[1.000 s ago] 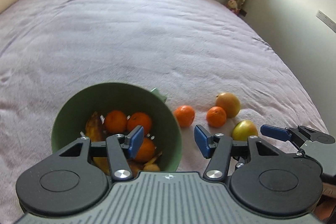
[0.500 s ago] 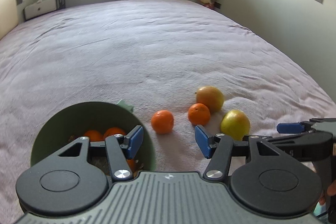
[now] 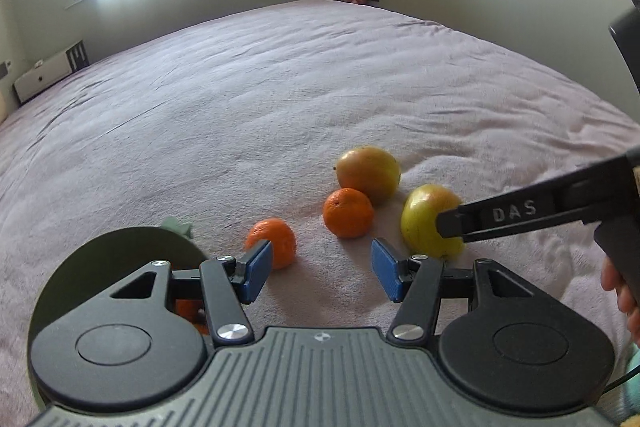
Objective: Organize fruits
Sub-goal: 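Grasp the yellow-green pear with the right tool while the left tool grasps a mandarin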
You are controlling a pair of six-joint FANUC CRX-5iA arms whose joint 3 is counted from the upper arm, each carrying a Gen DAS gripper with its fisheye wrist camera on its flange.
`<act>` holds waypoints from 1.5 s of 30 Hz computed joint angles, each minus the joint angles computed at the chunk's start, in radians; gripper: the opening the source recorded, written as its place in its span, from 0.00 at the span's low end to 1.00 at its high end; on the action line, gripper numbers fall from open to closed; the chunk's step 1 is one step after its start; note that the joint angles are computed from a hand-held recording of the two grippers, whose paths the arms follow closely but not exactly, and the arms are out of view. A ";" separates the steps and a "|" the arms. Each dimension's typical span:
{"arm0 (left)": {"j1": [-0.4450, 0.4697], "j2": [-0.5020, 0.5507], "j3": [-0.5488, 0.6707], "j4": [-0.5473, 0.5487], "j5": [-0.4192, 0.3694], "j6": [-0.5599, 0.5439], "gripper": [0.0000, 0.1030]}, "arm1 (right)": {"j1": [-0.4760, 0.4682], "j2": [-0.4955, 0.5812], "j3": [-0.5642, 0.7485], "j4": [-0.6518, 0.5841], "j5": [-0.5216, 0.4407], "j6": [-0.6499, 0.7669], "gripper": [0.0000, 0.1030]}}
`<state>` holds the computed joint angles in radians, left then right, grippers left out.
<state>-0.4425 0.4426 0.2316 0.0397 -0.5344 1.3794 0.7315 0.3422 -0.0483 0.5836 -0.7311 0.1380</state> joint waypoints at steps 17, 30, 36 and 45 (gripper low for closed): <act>-0.031 0.125 0.121 -0.066 -0.021 -0.024 0.71 | -0.046 0.065 0.044 -0.060 0.051 0.023 0.68; -0.027 0.213 0.215 -0.045 -0.047 -0.081 0.71 | -0.094 0.079 0.068 -0.275 0.158 0.043 0.66; -0.038 0.231 0.240 -0.082 -0.037 -0.073 0.71 | -0.092 0.076 0.063 -0.267 0.171 0.003 0.58; -0.046 0.273 0.295 -0.085 -0.062 -0.095 0.69 | -0.083 0.073 0.046 -0.159 0.124 -0.067 0.58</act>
